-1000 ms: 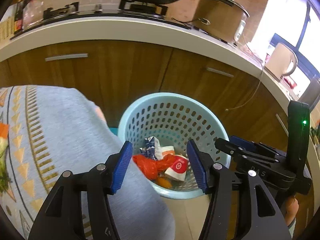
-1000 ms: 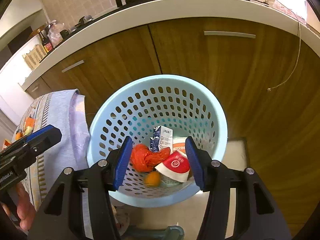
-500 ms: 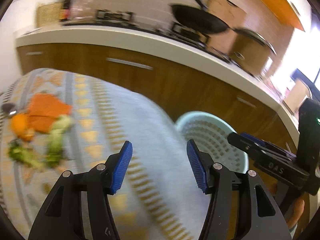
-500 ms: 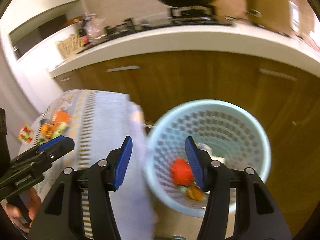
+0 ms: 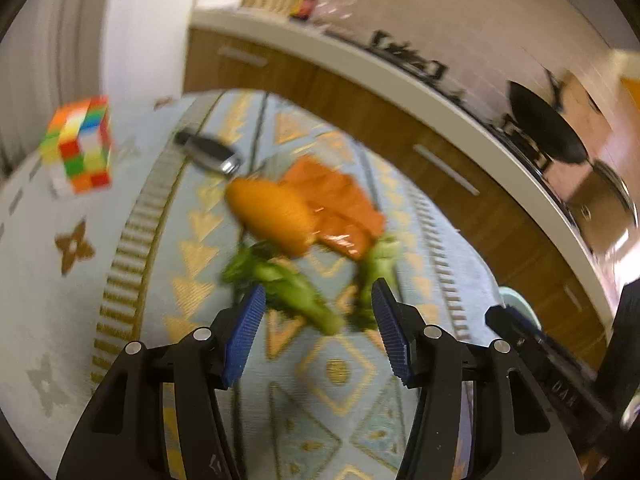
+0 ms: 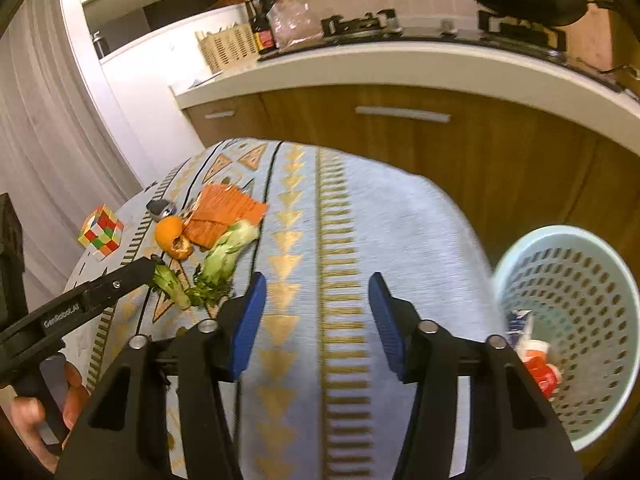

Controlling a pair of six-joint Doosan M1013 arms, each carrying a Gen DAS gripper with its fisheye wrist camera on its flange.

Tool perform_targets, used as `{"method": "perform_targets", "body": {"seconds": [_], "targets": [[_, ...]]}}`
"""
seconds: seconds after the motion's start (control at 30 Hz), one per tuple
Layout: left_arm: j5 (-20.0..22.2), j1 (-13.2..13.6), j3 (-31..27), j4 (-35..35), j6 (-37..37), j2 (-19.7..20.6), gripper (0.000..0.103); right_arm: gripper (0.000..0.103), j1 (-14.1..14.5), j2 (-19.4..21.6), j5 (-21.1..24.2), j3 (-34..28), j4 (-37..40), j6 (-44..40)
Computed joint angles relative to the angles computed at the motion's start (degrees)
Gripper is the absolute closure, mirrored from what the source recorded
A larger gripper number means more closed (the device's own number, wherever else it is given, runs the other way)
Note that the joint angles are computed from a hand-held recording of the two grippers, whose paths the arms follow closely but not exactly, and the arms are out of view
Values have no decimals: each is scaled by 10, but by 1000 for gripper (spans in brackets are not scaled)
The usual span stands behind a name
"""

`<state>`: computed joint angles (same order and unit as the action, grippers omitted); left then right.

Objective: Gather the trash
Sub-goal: 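Move both open tools back toward the table, then grasp a green bok choy stalk with the left tool while the right tool grasps another stalk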

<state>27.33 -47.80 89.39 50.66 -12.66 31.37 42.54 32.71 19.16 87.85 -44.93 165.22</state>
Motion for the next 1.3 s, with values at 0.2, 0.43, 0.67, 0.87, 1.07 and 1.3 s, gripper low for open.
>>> {"method": "perform_targets", "body": {"seconds": [0.2, 0.43, 0.67, 0.87, 1.07, 1.3], "targets": [[-8, 14, -13, -54, 34, 13, 50, 60, 5, 12, 4, -5, -11, 6], [69, 8, -56, -57, 78, 39, 54, 60, 2, 12, -4, -4, -2, -1], [45, 17, -29, -86, 141, 21, 83, 60, -2, 15, -20, -26, 158, -160], [-27, 19, 18, -36, 116, -8, 83, 60, 3, 44, 21, -88, 269, -285], [-20, 15, 42, 67, 13, -12, 83, 60, 2, 81, 54, -141, 335, -323], [-7, 9, 50, 143, -62, -15, 83, 62, 16, 107, 103, -180, 245, -264]]}}
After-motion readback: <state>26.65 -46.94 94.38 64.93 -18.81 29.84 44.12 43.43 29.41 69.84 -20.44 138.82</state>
